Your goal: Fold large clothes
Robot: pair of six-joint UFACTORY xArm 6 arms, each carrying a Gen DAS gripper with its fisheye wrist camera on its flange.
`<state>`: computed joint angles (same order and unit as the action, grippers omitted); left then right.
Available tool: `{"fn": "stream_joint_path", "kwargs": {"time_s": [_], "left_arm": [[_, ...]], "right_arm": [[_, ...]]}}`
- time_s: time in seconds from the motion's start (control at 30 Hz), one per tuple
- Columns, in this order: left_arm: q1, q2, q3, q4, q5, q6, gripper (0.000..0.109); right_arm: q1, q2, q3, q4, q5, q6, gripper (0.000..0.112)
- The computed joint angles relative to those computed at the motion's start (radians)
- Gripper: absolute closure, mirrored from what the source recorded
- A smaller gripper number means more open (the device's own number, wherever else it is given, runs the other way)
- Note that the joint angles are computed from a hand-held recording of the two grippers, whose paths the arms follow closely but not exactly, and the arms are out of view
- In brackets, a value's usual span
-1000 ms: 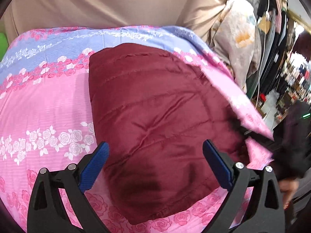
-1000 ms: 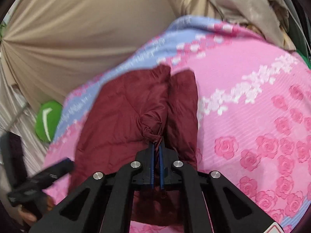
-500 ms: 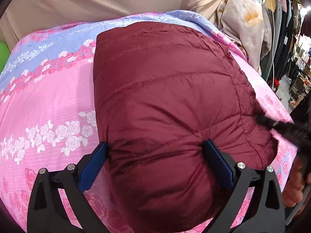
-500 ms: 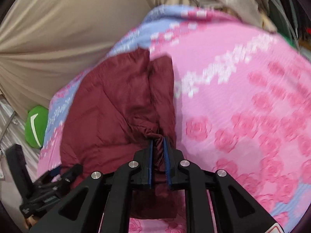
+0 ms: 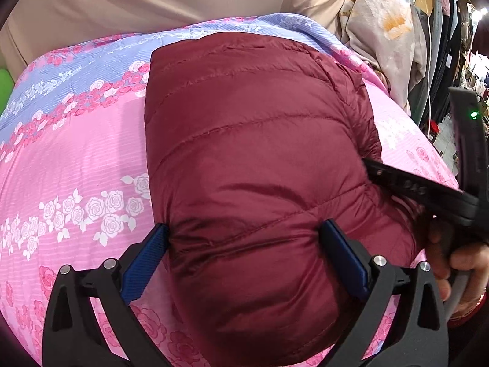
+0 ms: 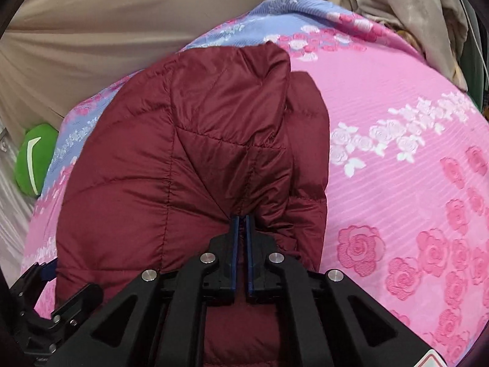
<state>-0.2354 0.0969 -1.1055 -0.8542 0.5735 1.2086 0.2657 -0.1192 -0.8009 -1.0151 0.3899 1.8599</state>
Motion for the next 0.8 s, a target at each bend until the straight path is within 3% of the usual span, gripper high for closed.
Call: {"fn": "stream_joint_path", "kwargs": {"time_s": [0.07,0.17,0.23,0.33,0.43,0.53,0.57,0.6,0.7,0.8], "left_arm": [[-0.002,0.002,-0.006,0.026,0.002,-0.028,0.011],[0.023,0.0,-0.05,0.039,0.083,-0.073,0.016],[0.045,-0.002,-0.092,-0.004,0.163,-0.064,0.016],[0.037,0.002,-0.138,-0.033,0.214,-0.055,0.016],[-0.004,0.024,-0.154,-0.014,0.167,-0.074,0.016],[-0.041,0.051,-0.16,0.023,0.1,-0.102,0.016],[-0.048,0.057,-0.16,0.026,0.09,-0.099,0.015],[-0.055,0.058,-0.153,0.015,0.072,-0.077,0.015],[-0.078,0.05,-0.128,0.026,0.011,-0.062,0.013],[-0.081,0.069,-0.138,0.052,0.007,-0.091,0.012]], "right_arm": [[0.004,0.009,-0.013,0.033,0.015,-0.054,0.112],[-0.008,-0.044,0.003,0.17,-0.003,-0.183,0.106],[-0.01,-0.106,-0.001,0.142,0.002,-0.189,0.105],[-0.019,-0.116,-0.097,0.106,0.098,-0.271,0.104],[-0.103,-0.013,-0.181,0.284,-0.006,-0.453,0.102],[-0.145,0.158,-0.293,0.519,0.007,-0.669,0.102],[-0.155,0.228,-0.322,0.599,-0.01,-0.741,0.111],[-0.163,0.259,-0.328,0.637,-0.029,-0.773,0.112],[-0.167,0.274,-0.323,0.615,-0.056,-0.732,0.112],[-0.155,0.194,-0.266,0.531,-0.055,-0.639,0.107]]}}
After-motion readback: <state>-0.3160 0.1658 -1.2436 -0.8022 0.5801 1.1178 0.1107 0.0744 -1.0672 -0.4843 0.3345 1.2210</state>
